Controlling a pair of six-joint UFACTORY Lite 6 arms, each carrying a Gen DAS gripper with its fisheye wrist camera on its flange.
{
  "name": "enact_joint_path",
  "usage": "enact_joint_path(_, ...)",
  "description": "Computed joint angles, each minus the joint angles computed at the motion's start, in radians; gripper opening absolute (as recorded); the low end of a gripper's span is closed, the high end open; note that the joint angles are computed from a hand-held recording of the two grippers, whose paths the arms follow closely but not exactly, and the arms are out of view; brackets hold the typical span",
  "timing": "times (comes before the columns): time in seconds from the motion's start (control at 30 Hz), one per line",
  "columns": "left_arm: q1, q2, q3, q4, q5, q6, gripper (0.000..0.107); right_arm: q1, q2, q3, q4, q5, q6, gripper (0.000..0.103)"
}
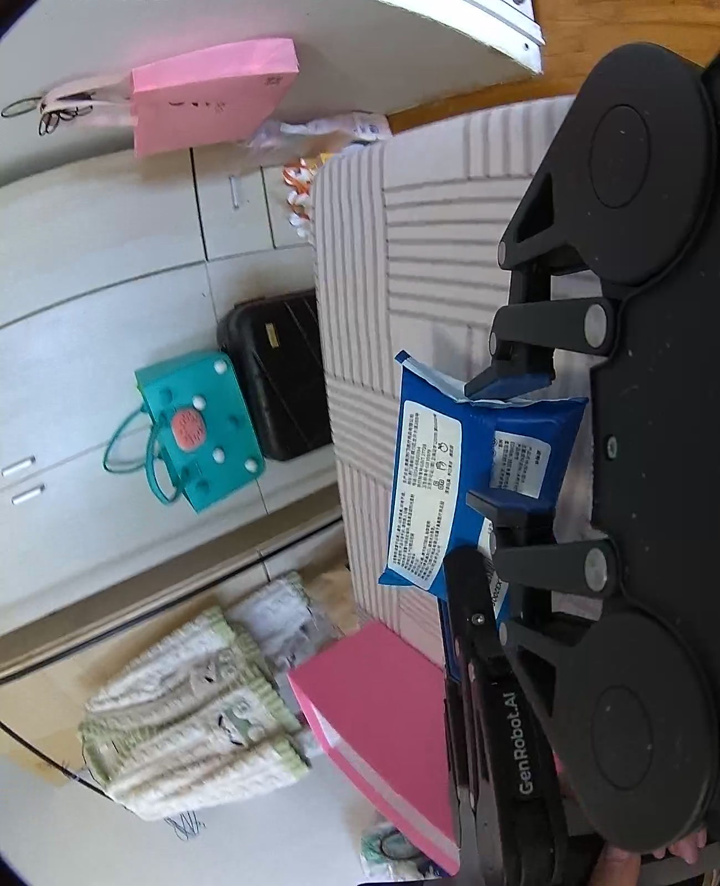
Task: Organize soft objects
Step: 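Lift and carry the blue wipes pack over the pink box with the left gripper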
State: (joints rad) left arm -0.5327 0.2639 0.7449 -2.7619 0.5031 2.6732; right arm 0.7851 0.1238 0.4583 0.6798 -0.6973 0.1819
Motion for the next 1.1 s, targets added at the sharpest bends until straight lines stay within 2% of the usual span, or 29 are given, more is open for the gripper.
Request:
enact_joint_path(0.07, 0.021, -0.070, -0.049, 0.108, -0.033, -0.078, 0.022, 0.058, -0.032, 0.002, 0.104, 0.027, -0.067, 0.042)
enact_joint_path(0.13, 0.057, -0.139, -0.090, 0.293, -0.062, -0.218, 0.022, 0.126, -0.050, 0.020, 0.247, 0.047, -0.177, 0.042)
enact_joint_path(0.2, 0.079, -0.200, -0.130, 0.392, -0.065, -0.288, 0.022, 0.191, -0.060, 0.043, 0.378, 0.048, -0.276, 0.043)
enact_joint_path(0.27, 0.092, -0.271, -0.182, 0.418, -0.073, -0.298, 0.022, 0.246, -0.071, 0.064, 0.472, 0.043, -0.332, 0.044)
enact_joint_path(0.37, 0.130, -0.394, -0.268, 0.479, -0.066, -0.335, 0.022, 0.331, -0.087, 0.109, 0.630, 0.018, -0.482, 0.046)
enact_joint_path(0.43, 0.183, -0.480, -0.316, 0.619, -0.045, -0.456, 0.022, 0.387, -0.087, 0.151, 0.728, -0.009, -0.601, 0.052)
enact_joint_path(0.53, 0.267, -0.579, -0.355, 0.832, -0.009, -0.643, 0.023, 0.442, -0.113, 0.177, 0.800, -0.023, -0.712, 0.054)
enact_joint_path(0.63, 0.364, -0.665, -0.366, 1.079, 0.061, -0.836, 0.023, 0.485, -0.130, 0.204, 0.856, -0.045, -0.773, 0.055)
enact_joint_path(0.73, 0.490, -0.761, -0.389, 1.244, 0.183, -0.931, 0.023, 0.519, -0.123, 0.259, 0.917, -0.062, -0.858, 0.056)
enact_joint_path(0.9, 0.713, -0.830, -0.383, 1.423, 0.396, -1.000, 0.023, 0.565, -0.094, 0.358, 0.974, -0.082, -0.975, 0.057)
enact_joint_path(0.97, 0.758, -0.826, -0.348, 1.481, 0.445, -1.020, 0.023, 0.569, -0.078, 0.399, 0.994, -0.079, -1.015, 0.062)
enact_joint_path(1.1, 0.808, -0.779, -0.261, 1.553, 0.526, -1.019, 0.023, 0.576, -0.020, 0.524, 1.072, -0.134, -1.168, 0.063)
